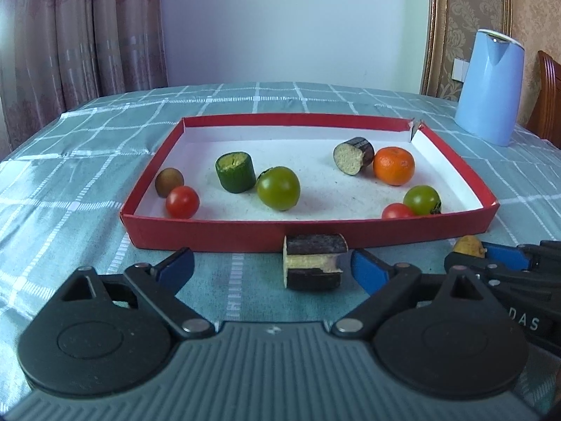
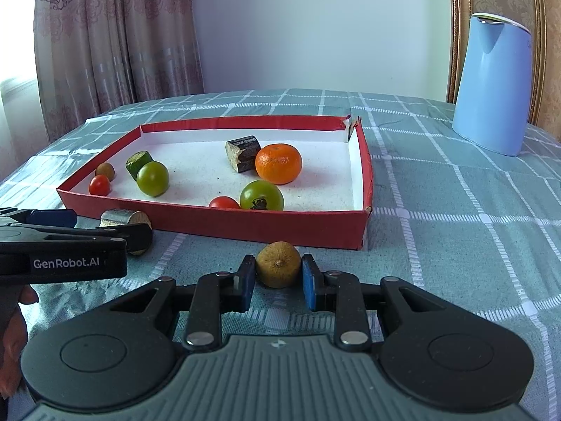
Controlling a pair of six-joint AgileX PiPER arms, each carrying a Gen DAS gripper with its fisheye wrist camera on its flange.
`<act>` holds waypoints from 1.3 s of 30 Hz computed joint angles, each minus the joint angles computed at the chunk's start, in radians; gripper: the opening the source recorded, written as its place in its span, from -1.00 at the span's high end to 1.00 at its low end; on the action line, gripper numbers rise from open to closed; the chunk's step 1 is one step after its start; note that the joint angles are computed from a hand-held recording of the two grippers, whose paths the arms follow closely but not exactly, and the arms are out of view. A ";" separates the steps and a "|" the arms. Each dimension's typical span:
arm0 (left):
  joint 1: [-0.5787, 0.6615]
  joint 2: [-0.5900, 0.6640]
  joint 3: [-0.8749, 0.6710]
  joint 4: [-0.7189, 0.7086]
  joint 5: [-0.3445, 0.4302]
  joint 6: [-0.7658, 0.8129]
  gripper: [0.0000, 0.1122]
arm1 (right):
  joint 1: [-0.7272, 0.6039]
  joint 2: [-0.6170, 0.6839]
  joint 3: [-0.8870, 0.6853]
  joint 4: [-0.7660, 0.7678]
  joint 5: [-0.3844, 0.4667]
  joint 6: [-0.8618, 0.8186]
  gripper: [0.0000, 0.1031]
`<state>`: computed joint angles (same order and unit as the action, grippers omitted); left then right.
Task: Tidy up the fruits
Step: 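Grasp a brown kiwi with the right tool while the left tool grasps another eggplant slice, then carry the kiwi and eggplant slice over the red box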
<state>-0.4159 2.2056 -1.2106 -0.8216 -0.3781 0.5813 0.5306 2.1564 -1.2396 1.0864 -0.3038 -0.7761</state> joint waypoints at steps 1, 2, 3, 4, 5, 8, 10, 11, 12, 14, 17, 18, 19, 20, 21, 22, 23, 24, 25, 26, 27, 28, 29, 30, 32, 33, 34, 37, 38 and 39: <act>-0.001 0.005 -0.011 -0.037 0.010 0.037 -0.54 | 0.001 0.000 -0.001 0.001 0.000 0.000 0.48; 0.001 0.010 -0.024 -0.071 0.025 0.074 -0.46 | 0.000 0.000 -0.001 0.001 0.000 -0.001 0.48; 0.005 0.015 -0.036 -0.091 0.047 0.102 -0.38 | 0.001 0.001 -0.001 0.004 -0.001 -0.004 0.48; 0.004 0.015 -0.035 -0.089 0.045 0.103 -0.36 | 0.002 0.002 -0.002 0.008 -0.001 -0.009 0.48; 0.002 0.014 -0.030 -0.077 0.038 0.094 -0.34 | 0.001 0.002 -0.003 0.009 -0.001 -0.011 0.48; 0.000 0.013 -0.026 -0.050 0.037 0.079 -0.26 | 0.003 0.003 -0.005 0.024 -0.003 -0.028 0.48; 0.002 0.010 -0.018 -0.006 0.039 0.041 -0.10 | 0.003 0.003 -0.005 0.024 -0.003 -0.028 0.48; 0.003 0.007 -0.012 0.029 0.039 0.013 -0.04 | 0.002 0.003 -0.006 0.023 -0.002 -0.027 0.48; 0.003 0.005 -0.008 0.054 0.039 -0.006 0.09 | 0.003 0.003 -0.005 0.023 -0.003 -0.026 0.48; 0.002 0.002 0.000 0.107 0.039 -0.043 0.21 | 0.003 0.003 -0.005 0.023 -0.003 -0.027 0.48; 0.003 0.001 0.003 0.140 0.042 -0.068 0.31 | 0.003 0.003 -0.005 0.023 -0.003 -0.027 0.48; 0.005 0.001 0.004 0.158 0.044 -0.086 0.36 | 0.003 0.003 -0.005 0.023 -0.003 -0.027 0.48; 0.008 -0.001 0.008 0.189 0.045 -0.116 0.42 | 0.003 0.003 -0.005 0.023 -0.003 -0.027 0.48; 0.011 -0.002 0.011 0.213 0.046 -0.140 0.46 | 0.003 0.003 -0.005 0.023 -0.003 -0.027 0.48; 0.011 -0.003 0.013 0.221 0.045 -0.148 0.47 | 0.003 0.003 -0.005 0.023 -0.003 -0.027 0.48; 0.011 -0.004 0.015 0.226 0.043 -0.154 0.47 | 0.003 0.003 -0.005 0.023 -0.003 -0.027 0.48; 0.011 -0.005 0.017 0.234 0.042 -0.162 0.47 | 0.002 0.003 -0.004 0.020 -0.003 -0.025 0.48; 0.012 -0.005 0.018 0.244 0.044 -0.173 0.47 | 0.003 0.003 -0.004 0.022 -0.004 -0.026 0.48; 0.013 -0.005 0.018 0.248 0.044 -0.178 0.47 | 0.003 0.003 -0.004 0.021 -0.003 -0.026 0.48; 0.013 -0.005 0.019 0.248 0.042 -0.178 0.47 | 0.003 0.003 -0.004 0.022 -0.003 -0.025 0.48; 0.013 -0.005 0.019 0.247 0.042 -0.177 0.47 | 0.003 0.003 -0.004 0.022 -0.003 -0.025 0.48; 0.013 -0.005 0.019 0.248 0.041 -0.178 0.48 | 0.003 0.002 -0.004 0.019 -0.003 -0.021 0.48; 0.013 -0.006 0.022 0.250 0.041 -0.181 0.48 | 0.004 0.003 -0.003 0.012 -0.003 -0.011 0.48; 0.013 -0.009 0.026 0.258 0.040 -0.189 0.48 | 0.003 0.002 -0.001 0.002 -0.002 0.000 0.48; 0.013 -0.013 0.035 0.277 0.035 -0.208 0.48 | 0.001 -0.001 0.007 -0.035 -0.003 0.042 0.48; 0.014 -0.016 0.040 0.288 0.033 -0.220 0.48 | 0.000 -0.003 0.012 -0.047 -0.007 0.058 0.48; 0.014 -0.018 0.043 0.298 0.032 -0.230 0.48 | -0.001 -0.005 0.016 -0.061 -0.010 0.078 0.47; 0.014 -0.029 0.067 0.334 0.010 -0.269 0.48 | -0.002 -0.015 0.040 -0.134 -0.034 0.165 0.48; 0.012 -0.034 0.078 0.335 -0.003 -0.273 0.48 | 0.000 -0.018 0.049 -0.161 -0.046 0.194 0.47; 0.010 -0.040 0.088 0.337 -0.014 -0.274 0.48 | 0.002 -0.021 0.056 -0.178 -0.057 0.210 0.47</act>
<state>-0.4063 2.1653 -1.1222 -0.4849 -0.3919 0.3068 0.5327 2.1359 -1.1834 0.9082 -0.3607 -0.5664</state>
